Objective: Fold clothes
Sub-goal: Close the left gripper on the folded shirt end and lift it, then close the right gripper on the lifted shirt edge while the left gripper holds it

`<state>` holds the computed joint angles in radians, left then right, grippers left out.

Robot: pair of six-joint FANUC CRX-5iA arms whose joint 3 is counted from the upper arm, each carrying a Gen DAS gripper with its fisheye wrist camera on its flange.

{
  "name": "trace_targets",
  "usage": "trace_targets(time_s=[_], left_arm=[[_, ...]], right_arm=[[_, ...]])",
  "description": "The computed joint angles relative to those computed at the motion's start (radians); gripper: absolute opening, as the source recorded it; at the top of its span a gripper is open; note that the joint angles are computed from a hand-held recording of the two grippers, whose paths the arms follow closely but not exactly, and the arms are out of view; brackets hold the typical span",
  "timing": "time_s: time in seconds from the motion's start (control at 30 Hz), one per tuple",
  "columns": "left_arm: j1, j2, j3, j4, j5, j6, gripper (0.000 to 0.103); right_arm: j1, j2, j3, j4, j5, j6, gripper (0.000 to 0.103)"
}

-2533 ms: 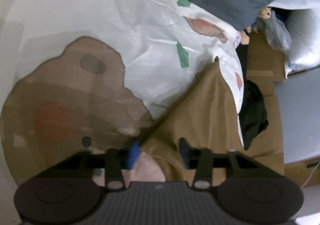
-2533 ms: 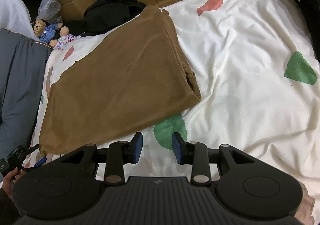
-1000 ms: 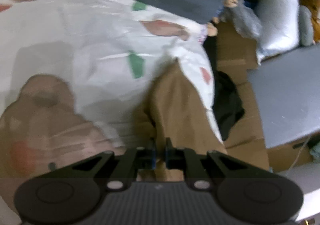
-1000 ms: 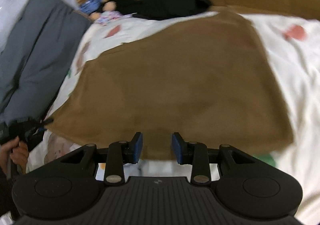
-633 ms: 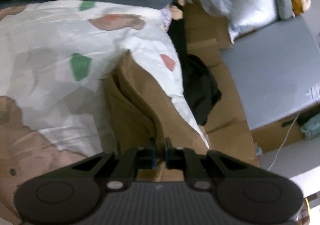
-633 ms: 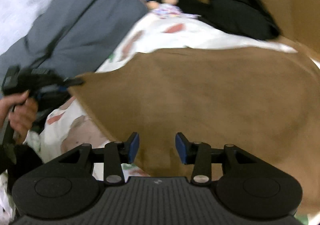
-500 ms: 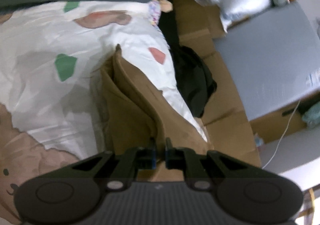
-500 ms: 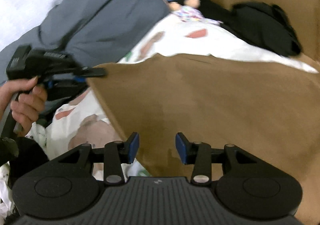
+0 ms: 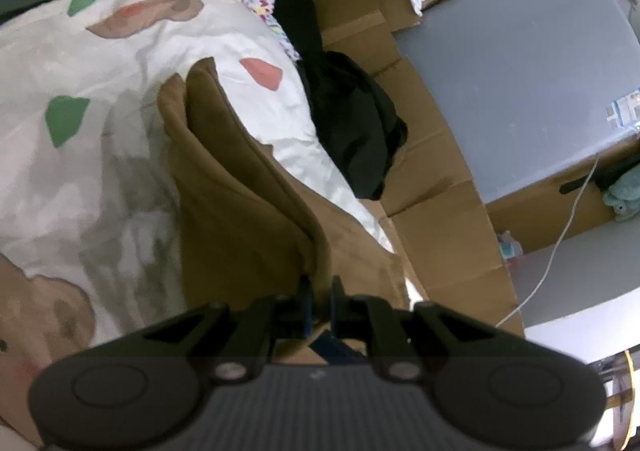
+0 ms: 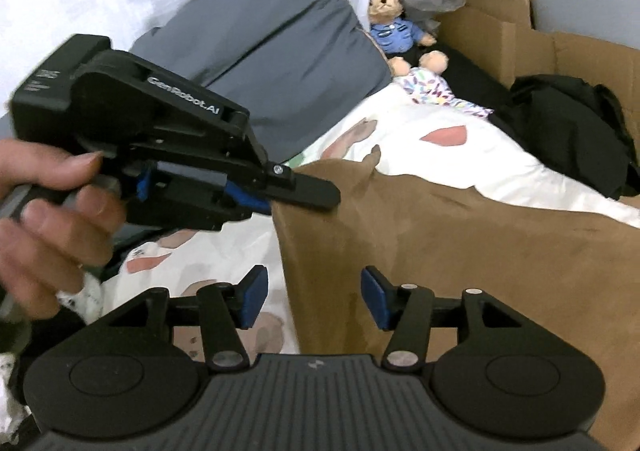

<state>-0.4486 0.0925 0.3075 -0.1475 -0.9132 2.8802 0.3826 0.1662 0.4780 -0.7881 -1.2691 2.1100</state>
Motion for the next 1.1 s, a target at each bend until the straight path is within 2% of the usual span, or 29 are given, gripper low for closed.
trace_targets(time_s=[0.13, 0.23, 0.3, 0.33, 0.37, 0.43, 0.47, 0.5, 0.57, 0.6, 0.63, 0.73, 0.8, 0.93, 1.1], left_arm=[[-0.005, 0.022, 0.027, 0.007, -0.008, 0.008, 0.008], [-0.006, 0.027, 0.045, 0.002, -0.034, 0.004, 0.008], [-0.004, 0.031, 0.06, -0.003, -0.066, -0.003, 0.009], [-0.001, 0.03, 0.06, 0.0, -0.075, -0.009, 0.009], [0.0, 0.031, 0.064, 0.002, -0.08, -0.012, 0.011], [0.004, 0.032, 0.078, -0.005, -0.107, -0.024, 0.02], [0.007, 0.031, 0.084, -0.01, -0.124, -0.031, 0.034], [0.008, 0.033, 0.093, -0.017, -0.142, -0.038, 0.054], [0.006, 0.045, 0.13, -0.056, -0.204, -0.051, 0.068], [0.003, 0.052, 0.15, -0.086, -0.244, -0.054, 0.069], [0.008, 0.052, 0.149, -0.091, -0.252, -0.052, 0.069], [0.057, 0.034, 0.096, -0.055, -0.229, -0.052, 0.076], [0.098, 0.032, 0.067, -0.012, -0.211, -0.087, 0.079], [0.169, 0.073, 0.081, 0.04, -0.242, -0.195, 0.079], [0.221, 0.183, 0.204, 0.071, -0.38, -0.343, 0.079]], right_arm=[[0.03, -0.003, -0.011, 0.032, 0.054, -0.002, 0.057], [0.078, -0.007, -0.034, 0.096, 0.131, -0.029, 0.056], [0.088, 0.002, -0.032, 0.107, 0.151, -0.038, 0.039], [0.091, 0.009, -0.027, 0.114, 0.152, -0.045, 0.019], [0.094, 0.016, -0.021, 0.122, 0.15, -0.053, 0.007], [0.083, 0.029, -0.009, 0.104, 0.138, -0.043, 0.005], [0.079, 0.031, -0.009, 0.098, 0.136, -0.038, 0.005], [0.078, 0.033, -0.01, 0.097, 0.135, -0.035, 0.005], [0.071, 0.038, -0.006, 0.083, 0.124, -0.026, 0.005], [0.068, 0.04, -0.003, 0.073, 0.118, -0.021, 0.005], [0.064, 0.043, 0.0, 0.063, 0.111, -0.015, 0.005], [0.058, 0.048, 0.008, 0.047, 0.094, -0.001, 0.005], [0.057, 0.051, 0.012, 0.04, 0.086, 0.014, 0.005], [0.052, 0.061, 0.024, 0.027, 0.067, 0.03, 0.005], [0.047, 0.073, 0.039, 0.012, 0.045, 0.043, 0.005]])
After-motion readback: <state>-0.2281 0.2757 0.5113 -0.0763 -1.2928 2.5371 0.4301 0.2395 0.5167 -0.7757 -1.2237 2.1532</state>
